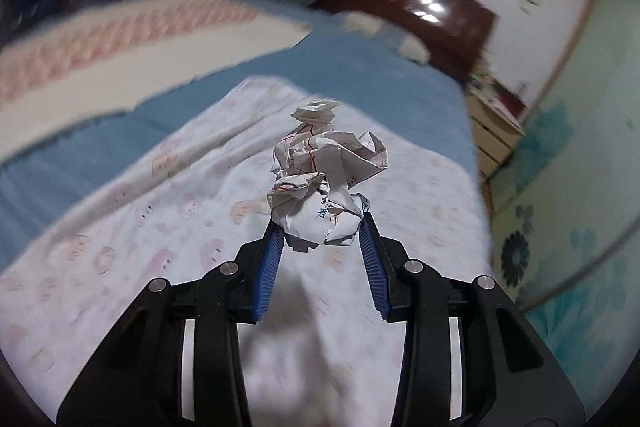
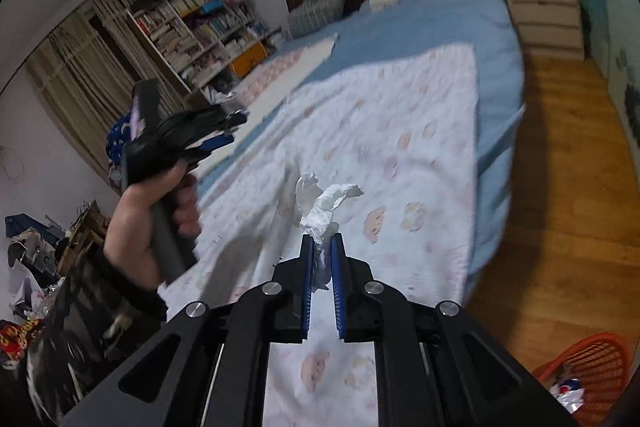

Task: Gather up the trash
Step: 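Grasp the crumpled white paper with the left tool while the right tool grasps the tissue, then carry paper and tissue to the red wastebasket and open both tools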

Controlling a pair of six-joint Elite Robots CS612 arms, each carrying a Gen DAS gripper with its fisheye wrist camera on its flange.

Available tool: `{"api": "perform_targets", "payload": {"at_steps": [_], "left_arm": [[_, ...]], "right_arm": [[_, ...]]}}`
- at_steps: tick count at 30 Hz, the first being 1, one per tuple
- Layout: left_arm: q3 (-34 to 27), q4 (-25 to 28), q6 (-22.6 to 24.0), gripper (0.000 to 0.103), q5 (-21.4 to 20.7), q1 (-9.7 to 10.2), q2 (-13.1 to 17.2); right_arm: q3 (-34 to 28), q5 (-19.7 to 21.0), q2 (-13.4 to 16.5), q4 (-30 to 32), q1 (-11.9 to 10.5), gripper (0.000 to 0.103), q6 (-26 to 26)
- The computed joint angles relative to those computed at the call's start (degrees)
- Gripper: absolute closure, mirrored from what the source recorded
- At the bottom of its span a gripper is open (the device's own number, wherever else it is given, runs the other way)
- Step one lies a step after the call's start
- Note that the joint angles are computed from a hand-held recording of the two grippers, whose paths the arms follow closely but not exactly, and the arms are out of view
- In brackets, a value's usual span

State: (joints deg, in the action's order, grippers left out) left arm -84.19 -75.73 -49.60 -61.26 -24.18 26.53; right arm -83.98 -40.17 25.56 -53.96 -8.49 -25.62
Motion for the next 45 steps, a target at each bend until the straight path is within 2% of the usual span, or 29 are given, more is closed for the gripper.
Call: {"api": "perform_targets", "payload": {"at_steps": [3, 7, 9, 14, 15, 18, 20, 22, 25, 28, 31, 36, 38, 40, 45], "left_arm": [[-1.5, 1.9, 3.9, 0.064, 3.5, -3.85, -1.2], [-2.6, 4.0, 7.9, 0.064, 6.6, -8.80, -2.3], [-2.6, 4.2, 9.0, 0.064, 5.1, -10.81, -2.8], [-1.0, 2.5, 10.4, 0.064, 1.4, -14.92, -3.9], [-0.3, 1.5, 11.2, 0.064, 0.2, -15.59, -4.1], [3.5, -2.0, 13.3, 0.064, -3.6, -17.49, -5.0], [6.8, -4.8, 14.4, 0.063, -7.1, -18.26, -5.7], [11.4, -7.5, 13.6, 0.063, -12.4, -18.71, -6.7], [16.3, -9.2, 11.8, 0.063, -15.1, -19.46, -7.3], [20.4, -10.3, 9.8, 0.063, -17.9, -20.06, -6.6], [21.9, -8.9, 12.9, 0.063, -17.7, -20.84, -5.3], [28.1, -3.0, 16.4, 0.063, -19.1, -19.89, -6.3], [29.4, -0.8, 15.6, 0.063, -19.4, -19.52, -6.6], [30.1, -0.1, 12.6, 0.063, -20.4, -19.06, -6.9], [30.0, 0.7, 12.3, 0.063, -19.9, -18.93, -6.5]], "right_arm": [[-2.2, 1.0, -0.3, 0.4, -2.1, 0.092, -0.9], [-5.1, 2.1, -0.8, 0.3, -6.1, 0.092, -1.1], [-5.9, 2.6, -1.1, 0.6, -7.5, 0.092, -1.0], [-8.8, 2.7, -1.0, 0.0, -12.9, 0.092, 1.6], [-9.0, 2.5, -1.0, 0.1, -13.4, 0.092, 2.1], [-10.6, 0.7, -0.6, 1.7, -16.7, 0.092, 3.6], [-11.5, -0.9, -0.2, 2.3, -18.3, 0.092, 3.3], [-12.0, -3.5, 0.3, 3.3, -19.8, 0.092, 3.0], [-11.4, -6.7, 1.5, 4.6, -22.2, 0.092, 5.0], [-10.4, -9.6, 3.1, 5.3, -23.6, 0.092, 6.5], [-9.4, -12.2, 4.7, 6.1, -23.8, 0.092, 6.8], [-6.8, -17.3, 7.0, 7.4, -22.5, 0.093, 4.5], [-4.7, -19.6, 7.4, 8.6, -22.1, 0.092, 5.5], [-3.0, -21.0, 7.3, 8.0, -20.9, 0.092, 6.4], [-2.7, -20.3, 8.3, 8.8, -20.6, 0.092, 6.7]]}}
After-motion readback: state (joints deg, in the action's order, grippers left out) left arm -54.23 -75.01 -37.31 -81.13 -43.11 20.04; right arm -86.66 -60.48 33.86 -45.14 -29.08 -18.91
